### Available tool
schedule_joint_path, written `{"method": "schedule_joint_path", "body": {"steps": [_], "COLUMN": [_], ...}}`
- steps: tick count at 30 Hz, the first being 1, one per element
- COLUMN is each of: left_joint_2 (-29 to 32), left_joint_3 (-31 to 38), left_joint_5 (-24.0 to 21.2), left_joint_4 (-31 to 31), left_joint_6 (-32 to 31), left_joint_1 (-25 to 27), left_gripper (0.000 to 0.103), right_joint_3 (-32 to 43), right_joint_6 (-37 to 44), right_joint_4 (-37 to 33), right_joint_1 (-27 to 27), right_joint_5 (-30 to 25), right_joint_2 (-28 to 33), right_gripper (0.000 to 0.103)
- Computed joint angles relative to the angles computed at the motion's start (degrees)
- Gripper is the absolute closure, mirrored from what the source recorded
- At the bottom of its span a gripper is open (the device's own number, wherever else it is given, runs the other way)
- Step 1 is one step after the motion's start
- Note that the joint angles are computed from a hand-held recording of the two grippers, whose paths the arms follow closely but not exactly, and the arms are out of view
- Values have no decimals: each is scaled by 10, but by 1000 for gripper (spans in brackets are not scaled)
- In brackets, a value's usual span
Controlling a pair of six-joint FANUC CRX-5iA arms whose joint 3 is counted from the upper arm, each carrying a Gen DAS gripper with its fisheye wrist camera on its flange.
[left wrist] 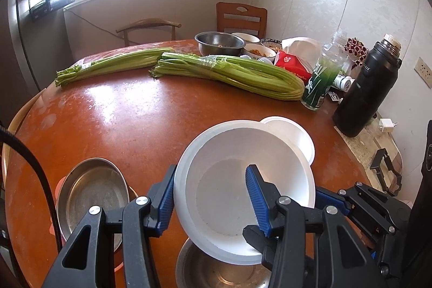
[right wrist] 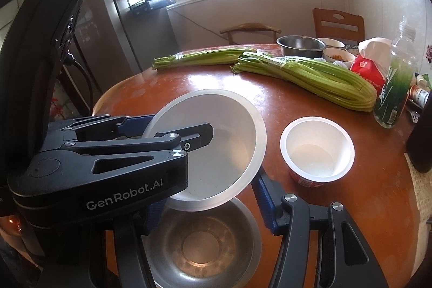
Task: Organize plates and bowls
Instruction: 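Lift the white bowl with the left tool and lower it into the steel bowl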
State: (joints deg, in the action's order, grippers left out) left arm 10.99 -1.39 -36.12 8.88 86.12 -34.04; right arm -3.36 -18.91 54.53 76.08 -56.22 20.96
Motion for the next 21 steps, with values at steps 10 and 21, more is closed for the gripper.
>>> {"method": "schedule_joint_path", "body": {"steps": [10, 21], "left_joint_2": [-29, -56], "left_joint_3": [-25, -58], "left_joint_5": [3, -1], "left_joint_4": [-30, -55], "left_joint_6": [35, 67], "left_joint_1": [-17, -31], "left_gripper": [53, 53], "right_joint_3": [-21, -36], "right_joint_6": [-23, -49], "right_joint_4": [11, 18], "right_joint_1": [24, 52], "right_joint_5": [-8, -17], "right_joint_2": [-12, -15], "right_gripper": [42, 42]}}
